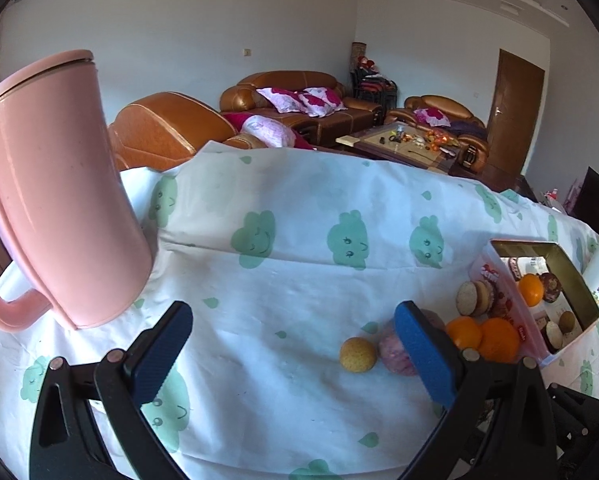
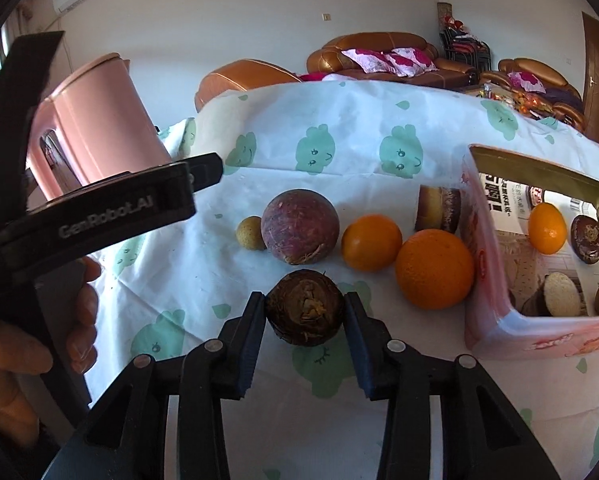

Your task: Organize fruits

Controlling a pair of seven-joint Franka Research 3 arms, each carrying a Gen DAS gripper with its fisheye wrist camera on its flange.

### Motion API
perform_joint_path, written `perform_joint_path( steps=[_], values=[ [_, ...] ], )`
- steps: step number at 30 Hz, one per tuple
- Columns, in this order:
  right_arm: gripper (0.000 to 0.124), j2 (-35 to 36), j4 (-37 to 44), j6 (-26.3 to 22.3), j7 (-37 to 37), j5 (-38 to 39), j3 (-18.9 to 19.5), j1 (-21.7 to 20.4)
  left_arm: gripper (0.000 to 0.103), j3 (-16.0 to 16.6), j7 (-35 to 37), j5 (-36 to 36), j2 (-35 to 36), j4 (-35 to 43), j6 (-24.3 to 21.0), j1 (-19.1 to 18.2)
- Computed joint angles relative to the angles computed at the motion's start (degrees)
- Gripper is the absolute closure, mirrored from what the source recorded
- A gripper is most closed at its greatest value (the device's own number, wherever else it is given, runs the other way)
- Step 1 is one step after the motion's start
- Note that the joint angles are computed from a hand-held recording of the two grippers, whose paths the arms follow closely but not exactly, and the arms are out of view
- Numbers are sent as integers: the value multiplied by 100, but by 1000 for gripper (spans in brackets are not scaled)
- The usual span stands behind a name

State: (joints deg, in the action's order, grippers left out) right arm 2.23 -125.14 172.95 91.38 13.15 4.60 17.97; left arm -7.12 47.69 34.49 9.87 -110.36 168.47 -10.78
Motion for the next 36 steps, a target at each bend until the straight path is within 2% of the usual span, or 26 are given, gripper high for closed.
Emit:
perform_joint_path(
  steps=[2, 3, 5, 7, 9, 10, 12, 14, 16, 20, 22, 23, 26, 27, 29, 31, 34, 36],
  values=[
    [82, -300, -368, 339, -358, 307, 19, -9, 3, -556, 1286, -1082, 58, -87, 270, 378],
    [82, -439, -530, 489, -682, 646, -3, 26, 7, -729, 1764, -1407, 95, -85, 303, 460],
    [82, -662, -786, 759, -1040, 1014, -79, 77, 12, -750, 2219, -1517, 189, -8, 258, 354],
    [82, -815, -1027, 1041, -681, 607, 111, -243, 18, -786, 2592, -1654, 324, 124, 136, 271],
    [82, -898, -1119, 1183, -418, 333, 271, -537, 23, -994, 3116, -2097, 490, 291, -33, 352],
    [82, -908, -1119, 1225, -443, 394, 163, -462, 24, -1065, 3332, -2285, 551, 345, -97, 378],
    [82, -943, -1100, 1243, -765, 848, -450, 157, 23, -970, 3458, -2324, 663, 472, -230, 240],
    [82, -962, -1048, 1226, -1171, 1400, -1003, 735, 23, -1147, 3824, -2728, 709, 518, -302, 355],
    [82, -963, -986, 1187, -1487, 1834, -1247, 987, 23, -1215, 4032, -3036, 755, 575, -361, 403],
    [82, -982, -994, 1158, -1647, 2141, -1054, 784, 25, -1225, 4334, -3349, 737, 559, -383, 401],
    [82, -1038, -1034, 1128, -1754, 2302, -1026, 779, 45, -1073, 4334, -3183, 628, 450, -398, 262],
    [82, -1040, -1031, 1116, -1788, 2354, -997, 753, 48, -975, 4269, -3064, 566, 387, -382, 185],
    [82, -1053, -1031, 1141, -1907, 2515, -970, 748, 48, -1211, 4621, -3666, 594, 427, -469, 440],
    [82, -1056, -1028, 1152, -1952, 2579, -977, 769, 48, -1162, 4586, -3671, 647, 480, -421, 395],
    [82, -1039, -1021, 1158, -1978, 2629, -934, 738, 47, -845, 4195, -3233, 772, 648, -487, 88],
    [82, -1022, -1023, 1129, -1869, 2531, -777, 566, 47, -728, 3962, -2979, 786, 664, -426, -24],
    [82, -992, -1002, 1083, -1878, 2550, -746, 530, 48, -856, 3980, -3054, 815, 690, -456, 102],
    [82, -969, -1008, 1080, -1722, 2378, -576, 334, 48, -936, 4054, -3150, 822, 693, -454, 177]
  ],
)
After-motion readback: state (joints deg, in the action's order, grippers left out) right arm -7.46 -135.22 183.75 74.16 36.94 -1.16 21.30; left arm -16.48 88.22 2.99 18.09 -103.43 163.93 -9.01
